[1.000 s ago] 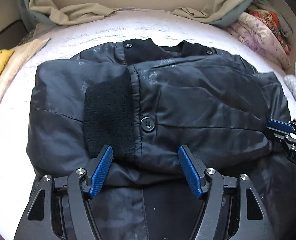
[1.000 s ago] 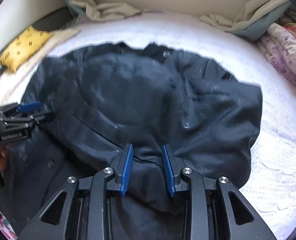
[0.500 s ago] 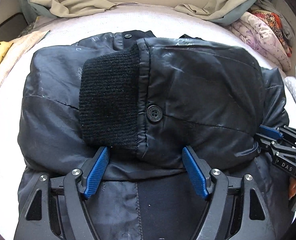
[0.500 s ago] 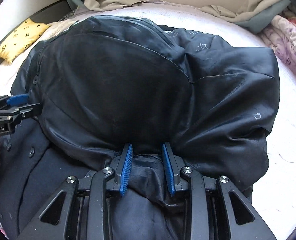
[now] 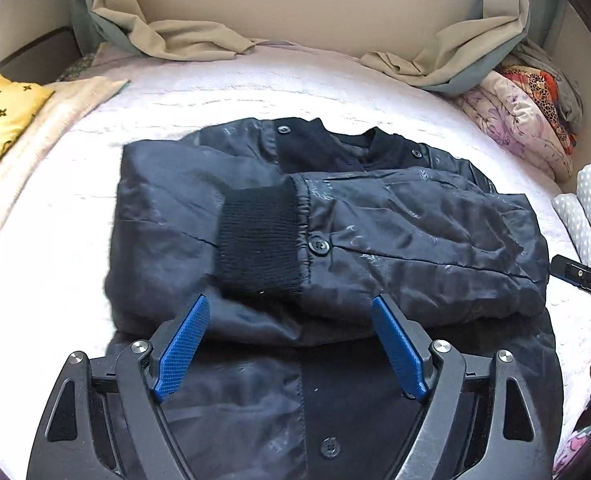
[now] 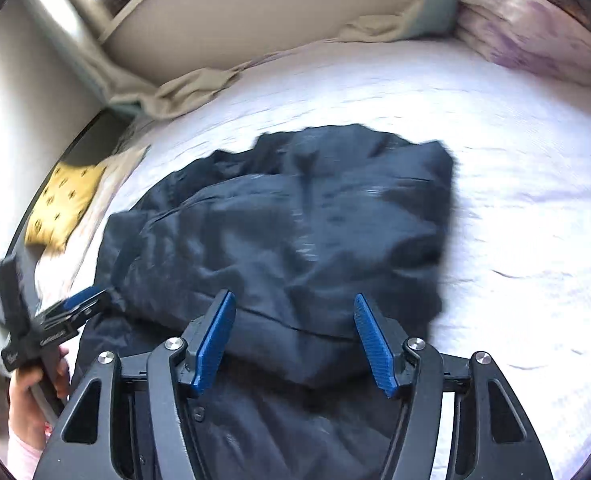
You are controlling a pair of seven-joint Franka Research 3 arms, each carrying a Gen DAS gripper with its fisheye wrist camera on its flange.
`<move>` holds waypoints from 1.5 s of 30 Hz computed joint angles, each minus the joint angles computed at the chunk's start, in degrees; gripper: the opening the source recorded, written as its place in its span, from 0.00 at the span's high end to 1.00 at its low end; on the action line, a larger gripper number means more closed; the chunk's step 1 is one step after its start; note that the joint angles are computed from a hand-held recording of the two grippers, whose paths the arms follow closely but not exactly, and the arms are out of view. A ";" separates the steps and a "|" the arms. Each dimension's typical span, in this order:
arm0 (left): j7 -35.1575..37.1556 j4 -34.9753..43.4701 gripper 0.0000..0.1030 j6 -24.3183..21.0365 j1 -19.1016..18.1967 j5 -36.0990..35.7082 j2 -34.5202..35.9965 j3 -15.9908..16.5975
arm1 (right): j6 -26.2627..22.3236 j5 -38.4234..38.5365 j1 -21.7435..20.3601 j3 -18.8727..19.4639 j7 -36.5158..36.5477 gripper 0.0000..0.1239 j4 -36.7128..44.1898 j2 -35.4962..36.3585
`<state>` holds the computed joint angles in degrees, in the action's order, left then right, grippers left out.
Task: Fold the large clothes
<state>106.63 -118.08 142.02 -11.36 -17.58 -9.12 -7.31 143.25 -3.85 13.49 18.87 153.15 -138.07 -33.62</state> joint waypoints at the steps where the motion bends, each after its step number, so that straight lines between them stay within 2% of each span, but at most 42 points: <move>1: 0.00 -0.34 0.16 0.05 0.10 0.15 -0.43 0.05 | -0.96 0.23 -0.20 0.10 0.89 0.51 -0.31 -0.58; 8: -1.01 -5.77 0.14 3.02 0.57 6.49 -6.19 0.29 | -0.68 7.23 3.78 -2.79 0.34 0.46 -4.17 -3.92; 13: -3.59 -11.99 0.13 4.79 1.02 12.14 -12.00 0.91 | -5.18 8.69 5.05 -1.65 -1.59 0.44 -4.14 -6.67; 15: -4.02 -13.43 0.13 3.74 0.79 14.12 -13.57 1.24 | -7.58 9.59 5.45 -1.28 -0.98 0.44 -4.70 -8.40; 18: -3.06 -14.13 0.13 -0.85 0.24 15.45 -15.61 2.53 | -6.22 14.92 8.12 -2.00 1.17 0.43 -8.67 -12.63; 20: -1.80 -13.88 0.13 -3.44 -0.28 14.18 -16.53 4.08 | -5.76 17.43 9.53 -1.96 1.92 0.43 -10.47 -15.13; 22: -0.02 -12.59 0.13 -8.25 -0.43 11.12 -17.31 6.72 | -5.89 18.86 10.65 -1.24 2.51 0.43 -11.90 -17.72; 26: 2.32 -11.88 0.13 -13.26 2.30 9.69 -18.48 8.89 | -7.99 20.55 12.53 1.11 5.30 0.42 -15.71 -24.16; 29: 3.27 -12.49 0.13 -15.47 4.88 11.17 -19.02 9.26 | -6.87 23.29 14.80 1.70 7.48 0.42 -18.76 -27.03; 32: 5.49 -12.60 0.14 -19.98 5.42 6.28 -18.89 12.14 | -2.19 26.48 17.81 1.59 7.85 0.42 -21.58 -28.09; 35: 8.43 -12.27 0.19 -26.19 6.00 -0.48 -18.04 14.72 | -1.77 27.34 19.61 1.94 8.36 0.43 -22.56 -27.82; 38: 9.57 -12.72 0.21 -29.28 7.71 -2.35 -17.41 13.98 | -0.40 28.52 21.29 1.82 8.69 0.43 -23.07 -26.80; 43: 10.64 -10.85 0.38 -38.01 9.82 -5.81 -14.81 13.80 | 1.27 28.79 22.76 1.60 8.16 0.46 -22.94 -24.86; 45: 11.64 -10.76 0.38 -39.59 10.44 -6.12 -14.56 12.93 | 2.33 29.30 23.53 1.21 7.82 0.46 -23.21 -24.24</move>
